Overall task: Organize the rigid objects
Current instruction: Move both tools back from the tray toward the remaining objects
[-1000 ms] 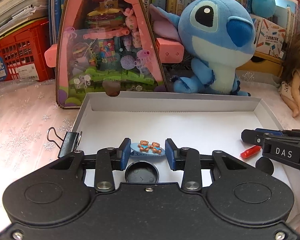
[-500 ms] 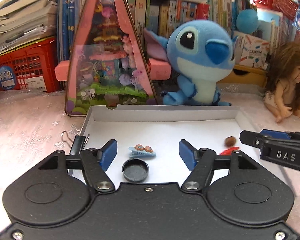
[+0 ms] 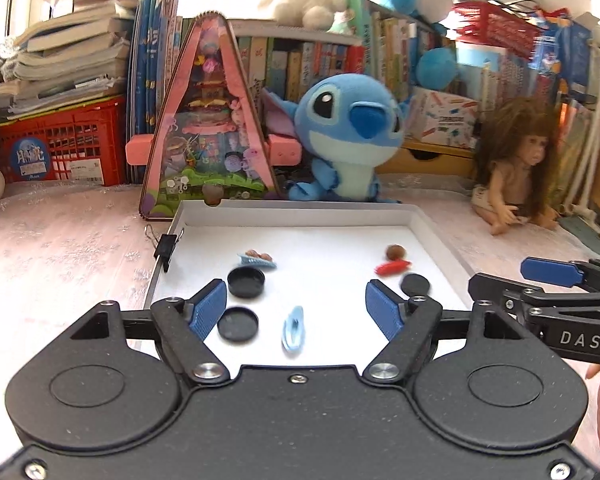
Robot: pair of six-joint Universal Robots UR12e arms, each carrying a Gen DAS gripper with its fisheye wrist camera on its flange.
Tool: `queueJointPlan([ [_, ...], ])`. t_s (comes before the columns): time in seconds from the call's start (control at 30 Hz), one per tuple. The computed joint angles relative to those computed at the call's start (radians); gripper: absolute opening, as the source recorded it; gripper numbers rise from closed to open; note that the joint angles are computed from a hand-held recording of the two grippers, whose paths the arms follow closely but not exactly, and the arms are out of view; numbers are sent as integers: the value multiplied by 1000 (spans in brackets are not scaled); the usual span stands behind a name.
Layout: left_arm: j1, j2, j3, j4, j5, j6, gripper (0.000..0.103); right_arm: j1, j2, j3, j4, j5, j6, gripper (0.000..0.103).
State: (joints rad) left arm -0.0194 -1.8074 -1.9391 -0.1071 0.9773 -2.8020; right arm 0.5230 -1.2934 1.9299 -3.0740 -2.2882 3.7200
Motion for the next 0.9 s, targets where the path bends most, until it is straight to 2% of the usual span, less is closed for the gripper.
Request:
queueJointPlan([
  [0.47,81,125,-179,37,-121,127,77,100,-4,51,-101,-75,-63,92],
  [0.67,105,155,-237,52,-153,181,77,126,-5,71,-122,-80,-44,94],
  [0.9,128,172,-280,66,-185,215,77,157,6,83,-151,-121,-62,98],
])
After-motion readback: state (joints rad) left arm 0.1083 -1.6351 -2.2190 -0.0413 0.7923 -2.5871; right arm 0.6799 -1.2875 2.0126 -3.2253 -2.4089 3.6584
